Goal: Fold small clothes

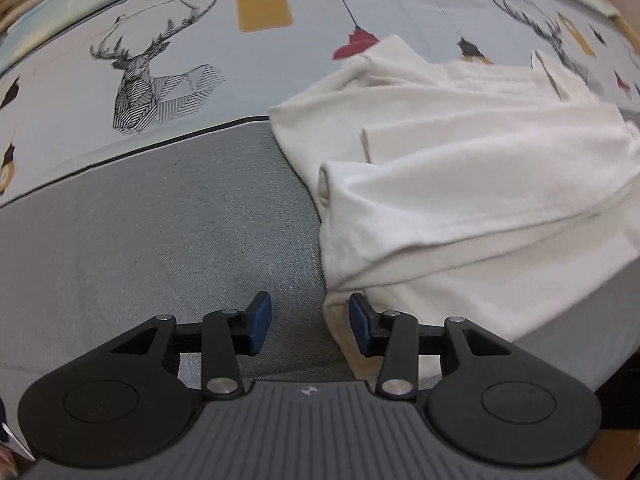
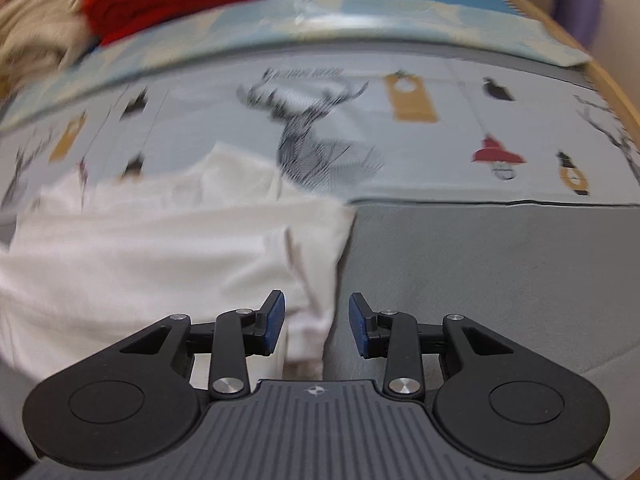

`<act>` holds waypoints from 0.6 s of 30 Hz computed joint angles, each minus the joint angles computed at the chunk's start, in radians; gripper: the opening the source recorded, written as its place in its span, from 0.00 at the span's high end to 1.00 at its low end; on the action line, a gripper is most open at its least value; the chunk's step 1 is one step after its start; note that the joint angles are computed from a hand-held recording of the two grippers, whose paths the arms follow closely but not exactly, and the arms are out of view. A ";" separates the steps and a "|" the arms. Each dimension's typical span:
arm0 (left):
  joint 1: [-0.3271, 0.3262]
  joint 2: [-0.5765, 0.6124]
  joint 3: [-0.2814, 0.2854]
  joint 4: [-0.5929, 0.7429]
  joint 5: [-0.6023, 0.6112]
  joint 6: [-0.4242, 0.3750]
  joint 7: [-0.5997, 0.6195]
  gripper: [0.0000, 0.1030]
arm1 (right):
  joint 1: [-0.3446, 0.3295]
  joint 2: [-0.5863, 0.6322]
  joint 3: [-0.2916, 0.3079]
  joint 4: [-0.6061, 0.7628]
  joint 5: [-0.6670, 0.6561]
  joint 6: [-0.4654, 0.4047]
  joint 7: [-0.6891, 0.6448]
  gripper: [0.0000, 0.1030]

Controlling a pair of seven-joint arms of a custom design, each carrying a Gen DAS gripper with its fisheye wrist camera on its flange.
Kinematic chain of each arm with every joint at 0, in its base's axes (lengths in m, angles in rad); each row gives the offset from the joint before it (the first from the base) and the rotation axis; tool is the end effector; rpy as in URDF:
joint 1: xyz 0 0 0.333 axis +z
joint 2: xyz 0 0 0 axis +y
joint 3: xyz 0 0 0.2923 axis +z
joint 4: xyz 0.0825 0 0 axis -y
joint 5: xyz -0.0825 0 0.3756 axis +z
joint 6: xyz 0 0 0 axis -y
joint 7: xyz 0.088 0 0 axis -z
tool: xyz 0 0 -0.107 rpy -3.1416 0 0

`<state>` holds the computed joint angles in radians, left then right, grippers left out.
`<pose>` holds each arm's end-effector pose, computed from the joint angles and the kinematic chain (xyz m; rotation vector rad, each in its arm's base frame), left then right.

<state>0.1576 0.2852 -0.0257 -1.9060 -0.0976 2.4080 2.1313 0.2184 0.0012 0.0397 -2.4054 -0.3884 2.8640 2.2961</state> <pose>0.6185 0.0822 0.3536 -1.6884 2.4431 -0.2453 0.4965 0.1527 0.3420 -1.8160 2.0432 -0.4337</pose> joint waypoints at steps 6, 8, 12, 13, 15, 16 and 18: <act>0.010 0.022 -0.017 0.036 -0.056 -0.019 0.016 0.53 | 0.018 0.047 0.013 0.041 0.063 -0.048 -0.127 0.64; 0.020 0.024 -0.028 0.047 -0.103 -0.032 0.044 0.53 | 0.018 0.060 0.013 0.048 0.089 -0.023 -0.144 0.64; 0.009 0.034 -0.025 0.053 -0.109 -0.011 0.047 0.62 | 0.013 0.093 0.017 0.071 0.153 0.019 -0.190 0.64; 0.006 0.040 -0.024 0.059 -0.106 -0.010 0.043 0.80 | 0.012 0.106 0.020 0.083 0.174 0.020 -0.203 0.64; 0.005 0.053 -0.023 0.075 -0.107 -0.019 0.040 0.94 | 0.008 0.132 0.027 0.108 0.211 0.007 -0.233 0.64; 0.006 0.058 -0.024 0.081 -0.110 -0.016 0.042 0.95 | 0.007 0.143 0.030 0.120 0.225 -0.002 -0.246 0.65; 0.012 0.066 -0.028 0.094 -0.129 -0.014 0.046 0.95 | 0.006 0.166 0.031 0.145 0.245 -0.022 -0.261 0.87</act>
<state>0.1700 0.3513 -0.0536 -1.8123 -0.2266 2.3944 2.1773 0.2248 0.1671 0.0710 -2.2607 -0.1433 2.8416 2.0353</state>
